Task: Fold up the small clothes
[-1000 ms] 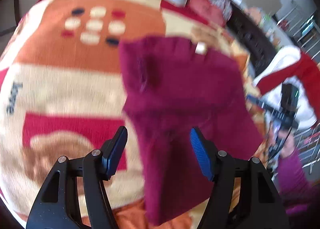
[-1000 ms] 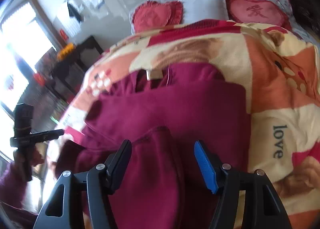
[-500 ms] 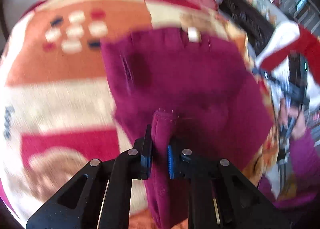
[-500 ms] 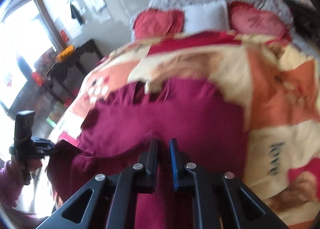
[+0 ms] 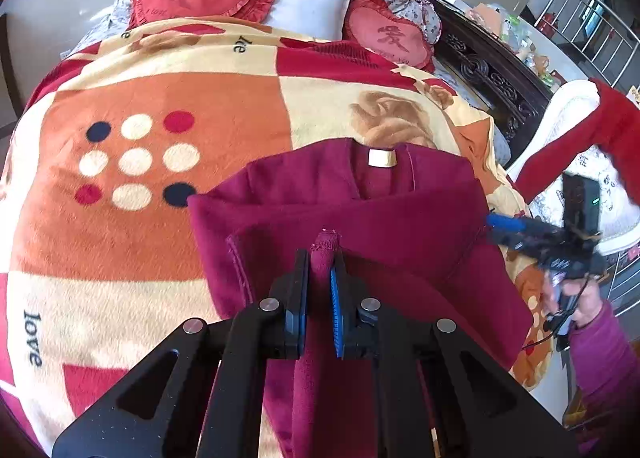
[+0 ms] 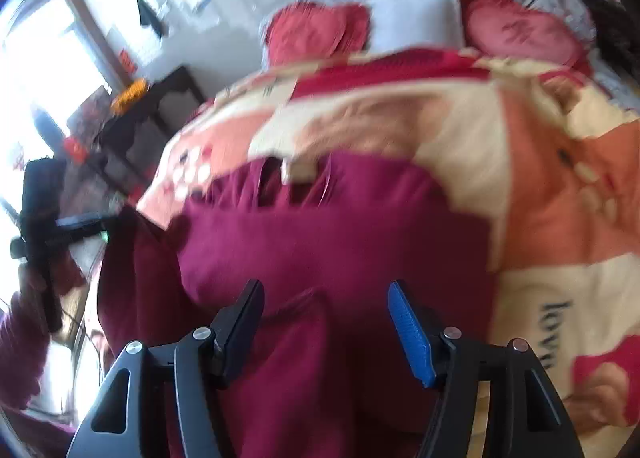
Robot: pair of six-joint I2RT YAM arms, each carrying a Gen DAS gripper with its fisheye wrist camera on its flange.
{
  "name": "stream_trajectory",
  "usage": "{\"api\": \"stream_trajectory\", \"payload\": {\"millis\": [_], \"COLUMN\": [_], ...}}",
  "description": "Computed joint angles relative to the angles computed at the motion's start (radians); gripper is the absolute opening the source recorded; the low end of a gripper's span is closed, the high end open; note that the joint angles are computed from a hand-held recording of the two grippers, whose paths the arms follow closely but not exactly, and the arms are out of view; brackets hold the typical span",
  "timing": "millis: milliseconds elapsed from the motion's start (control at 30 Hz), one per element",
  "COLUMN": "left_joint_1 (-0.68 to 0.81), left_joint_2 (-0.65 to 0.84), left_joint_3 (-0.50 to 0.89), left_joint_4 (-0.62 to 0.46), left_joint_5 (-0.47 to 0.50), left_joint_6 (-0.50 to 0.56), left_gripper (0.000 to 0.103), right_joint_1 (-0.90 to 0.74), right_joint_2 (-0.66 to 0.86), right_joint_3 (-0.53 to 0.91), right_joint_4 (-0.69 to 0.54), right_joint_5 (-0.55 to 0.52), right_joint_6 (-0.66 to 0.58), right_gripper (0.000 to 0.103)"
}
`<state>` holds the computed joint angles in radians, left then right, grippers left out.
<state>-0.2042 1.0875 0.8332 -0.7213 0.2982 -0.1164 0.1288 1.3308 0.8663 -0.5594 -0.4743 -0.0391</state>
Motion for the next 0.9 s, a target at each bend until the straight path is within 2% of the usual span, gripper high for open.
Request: {"api": "stream_trajectory", "payload": {"millis": [33,67,133,233,333,400,533,633,667,767,800,867,900], "left_joint_1": [0.001,0.006,0.028,0.056,0.094,0.095,0.069,0.092,0.101,0.089,0.081,0.065,0.05], "left_joint_2": [0.004,0.001,-0.006,-0.01,0.037,0.087,0.227,0.321,0.333,0.314,0.31,0.316,0.321], "left_joint_3": [0.002,0.003,0.012,0.038,0.075,0.089,0.122,0.155,0.158,0.14,0.137,0.13,0.119], "left_joint_4": [-0.002,-0.009,-0.025,-0.022,0.034,0.101,0.224,0.239,0.23,0.201,0.185,0.17,0.179], "left_joint_5": [-0.005,-0.005,0.002,0.001,-0.001,-0.046,-0.16,-0.123,-0.083,-0.067,-0.061,-0.049,-0.058], "left_joint_6": [-0.002,0.001,0.013,0.022,0.01,-0.023,-0.059,-0.085,-0.081,-0.043,-0.029,-0.013,-0.015], "left_gripper": [0.008,0.008,0.008,0.008,0.008,0.005,0.005,0.005,0.005,0.005,0.012,0.033,0.053], "right_joint_1": [0.034,0.055,0.092,0.057,0.011,-0.016,-0.03,-0.03,-0.026,-0.017,-0.013,-0.019,-0.026], "right_joint_2": [0.026,0.043,0.042,-0.043,-0.087,-0.051,0.043,0.104,0.118,0.115,0.116,0.112,0.114], "right_joint_3": [-0.014,-0.018,-0.04,-0.053,-0.025,0.015,0.055,0.071,0.073,0.068,0.067,0.059,0.06], "right_joint_4": [0.017,0.024,0.051,0.096,0.149,0.178,0.251,0.297,0.308,0.312,0.308,0.307,0.306], "right_joint_5": [0.031,0.047,0.086,0.056,0.098,0.124,0.182,0.202,0.194,0.209,0.219,0.209,0.195], "right_joint_6": [0.003,0.003,-0.001,0.019,0.069,0.108,0.161,0.194,0.207,0.176,0.158,0.149,0.153], "right_gripper": [0.053,0.034,0.011,0.009,0.009,0.009,0.009,0.009,0.009,0.009,0.009,0.009,0.009]}}
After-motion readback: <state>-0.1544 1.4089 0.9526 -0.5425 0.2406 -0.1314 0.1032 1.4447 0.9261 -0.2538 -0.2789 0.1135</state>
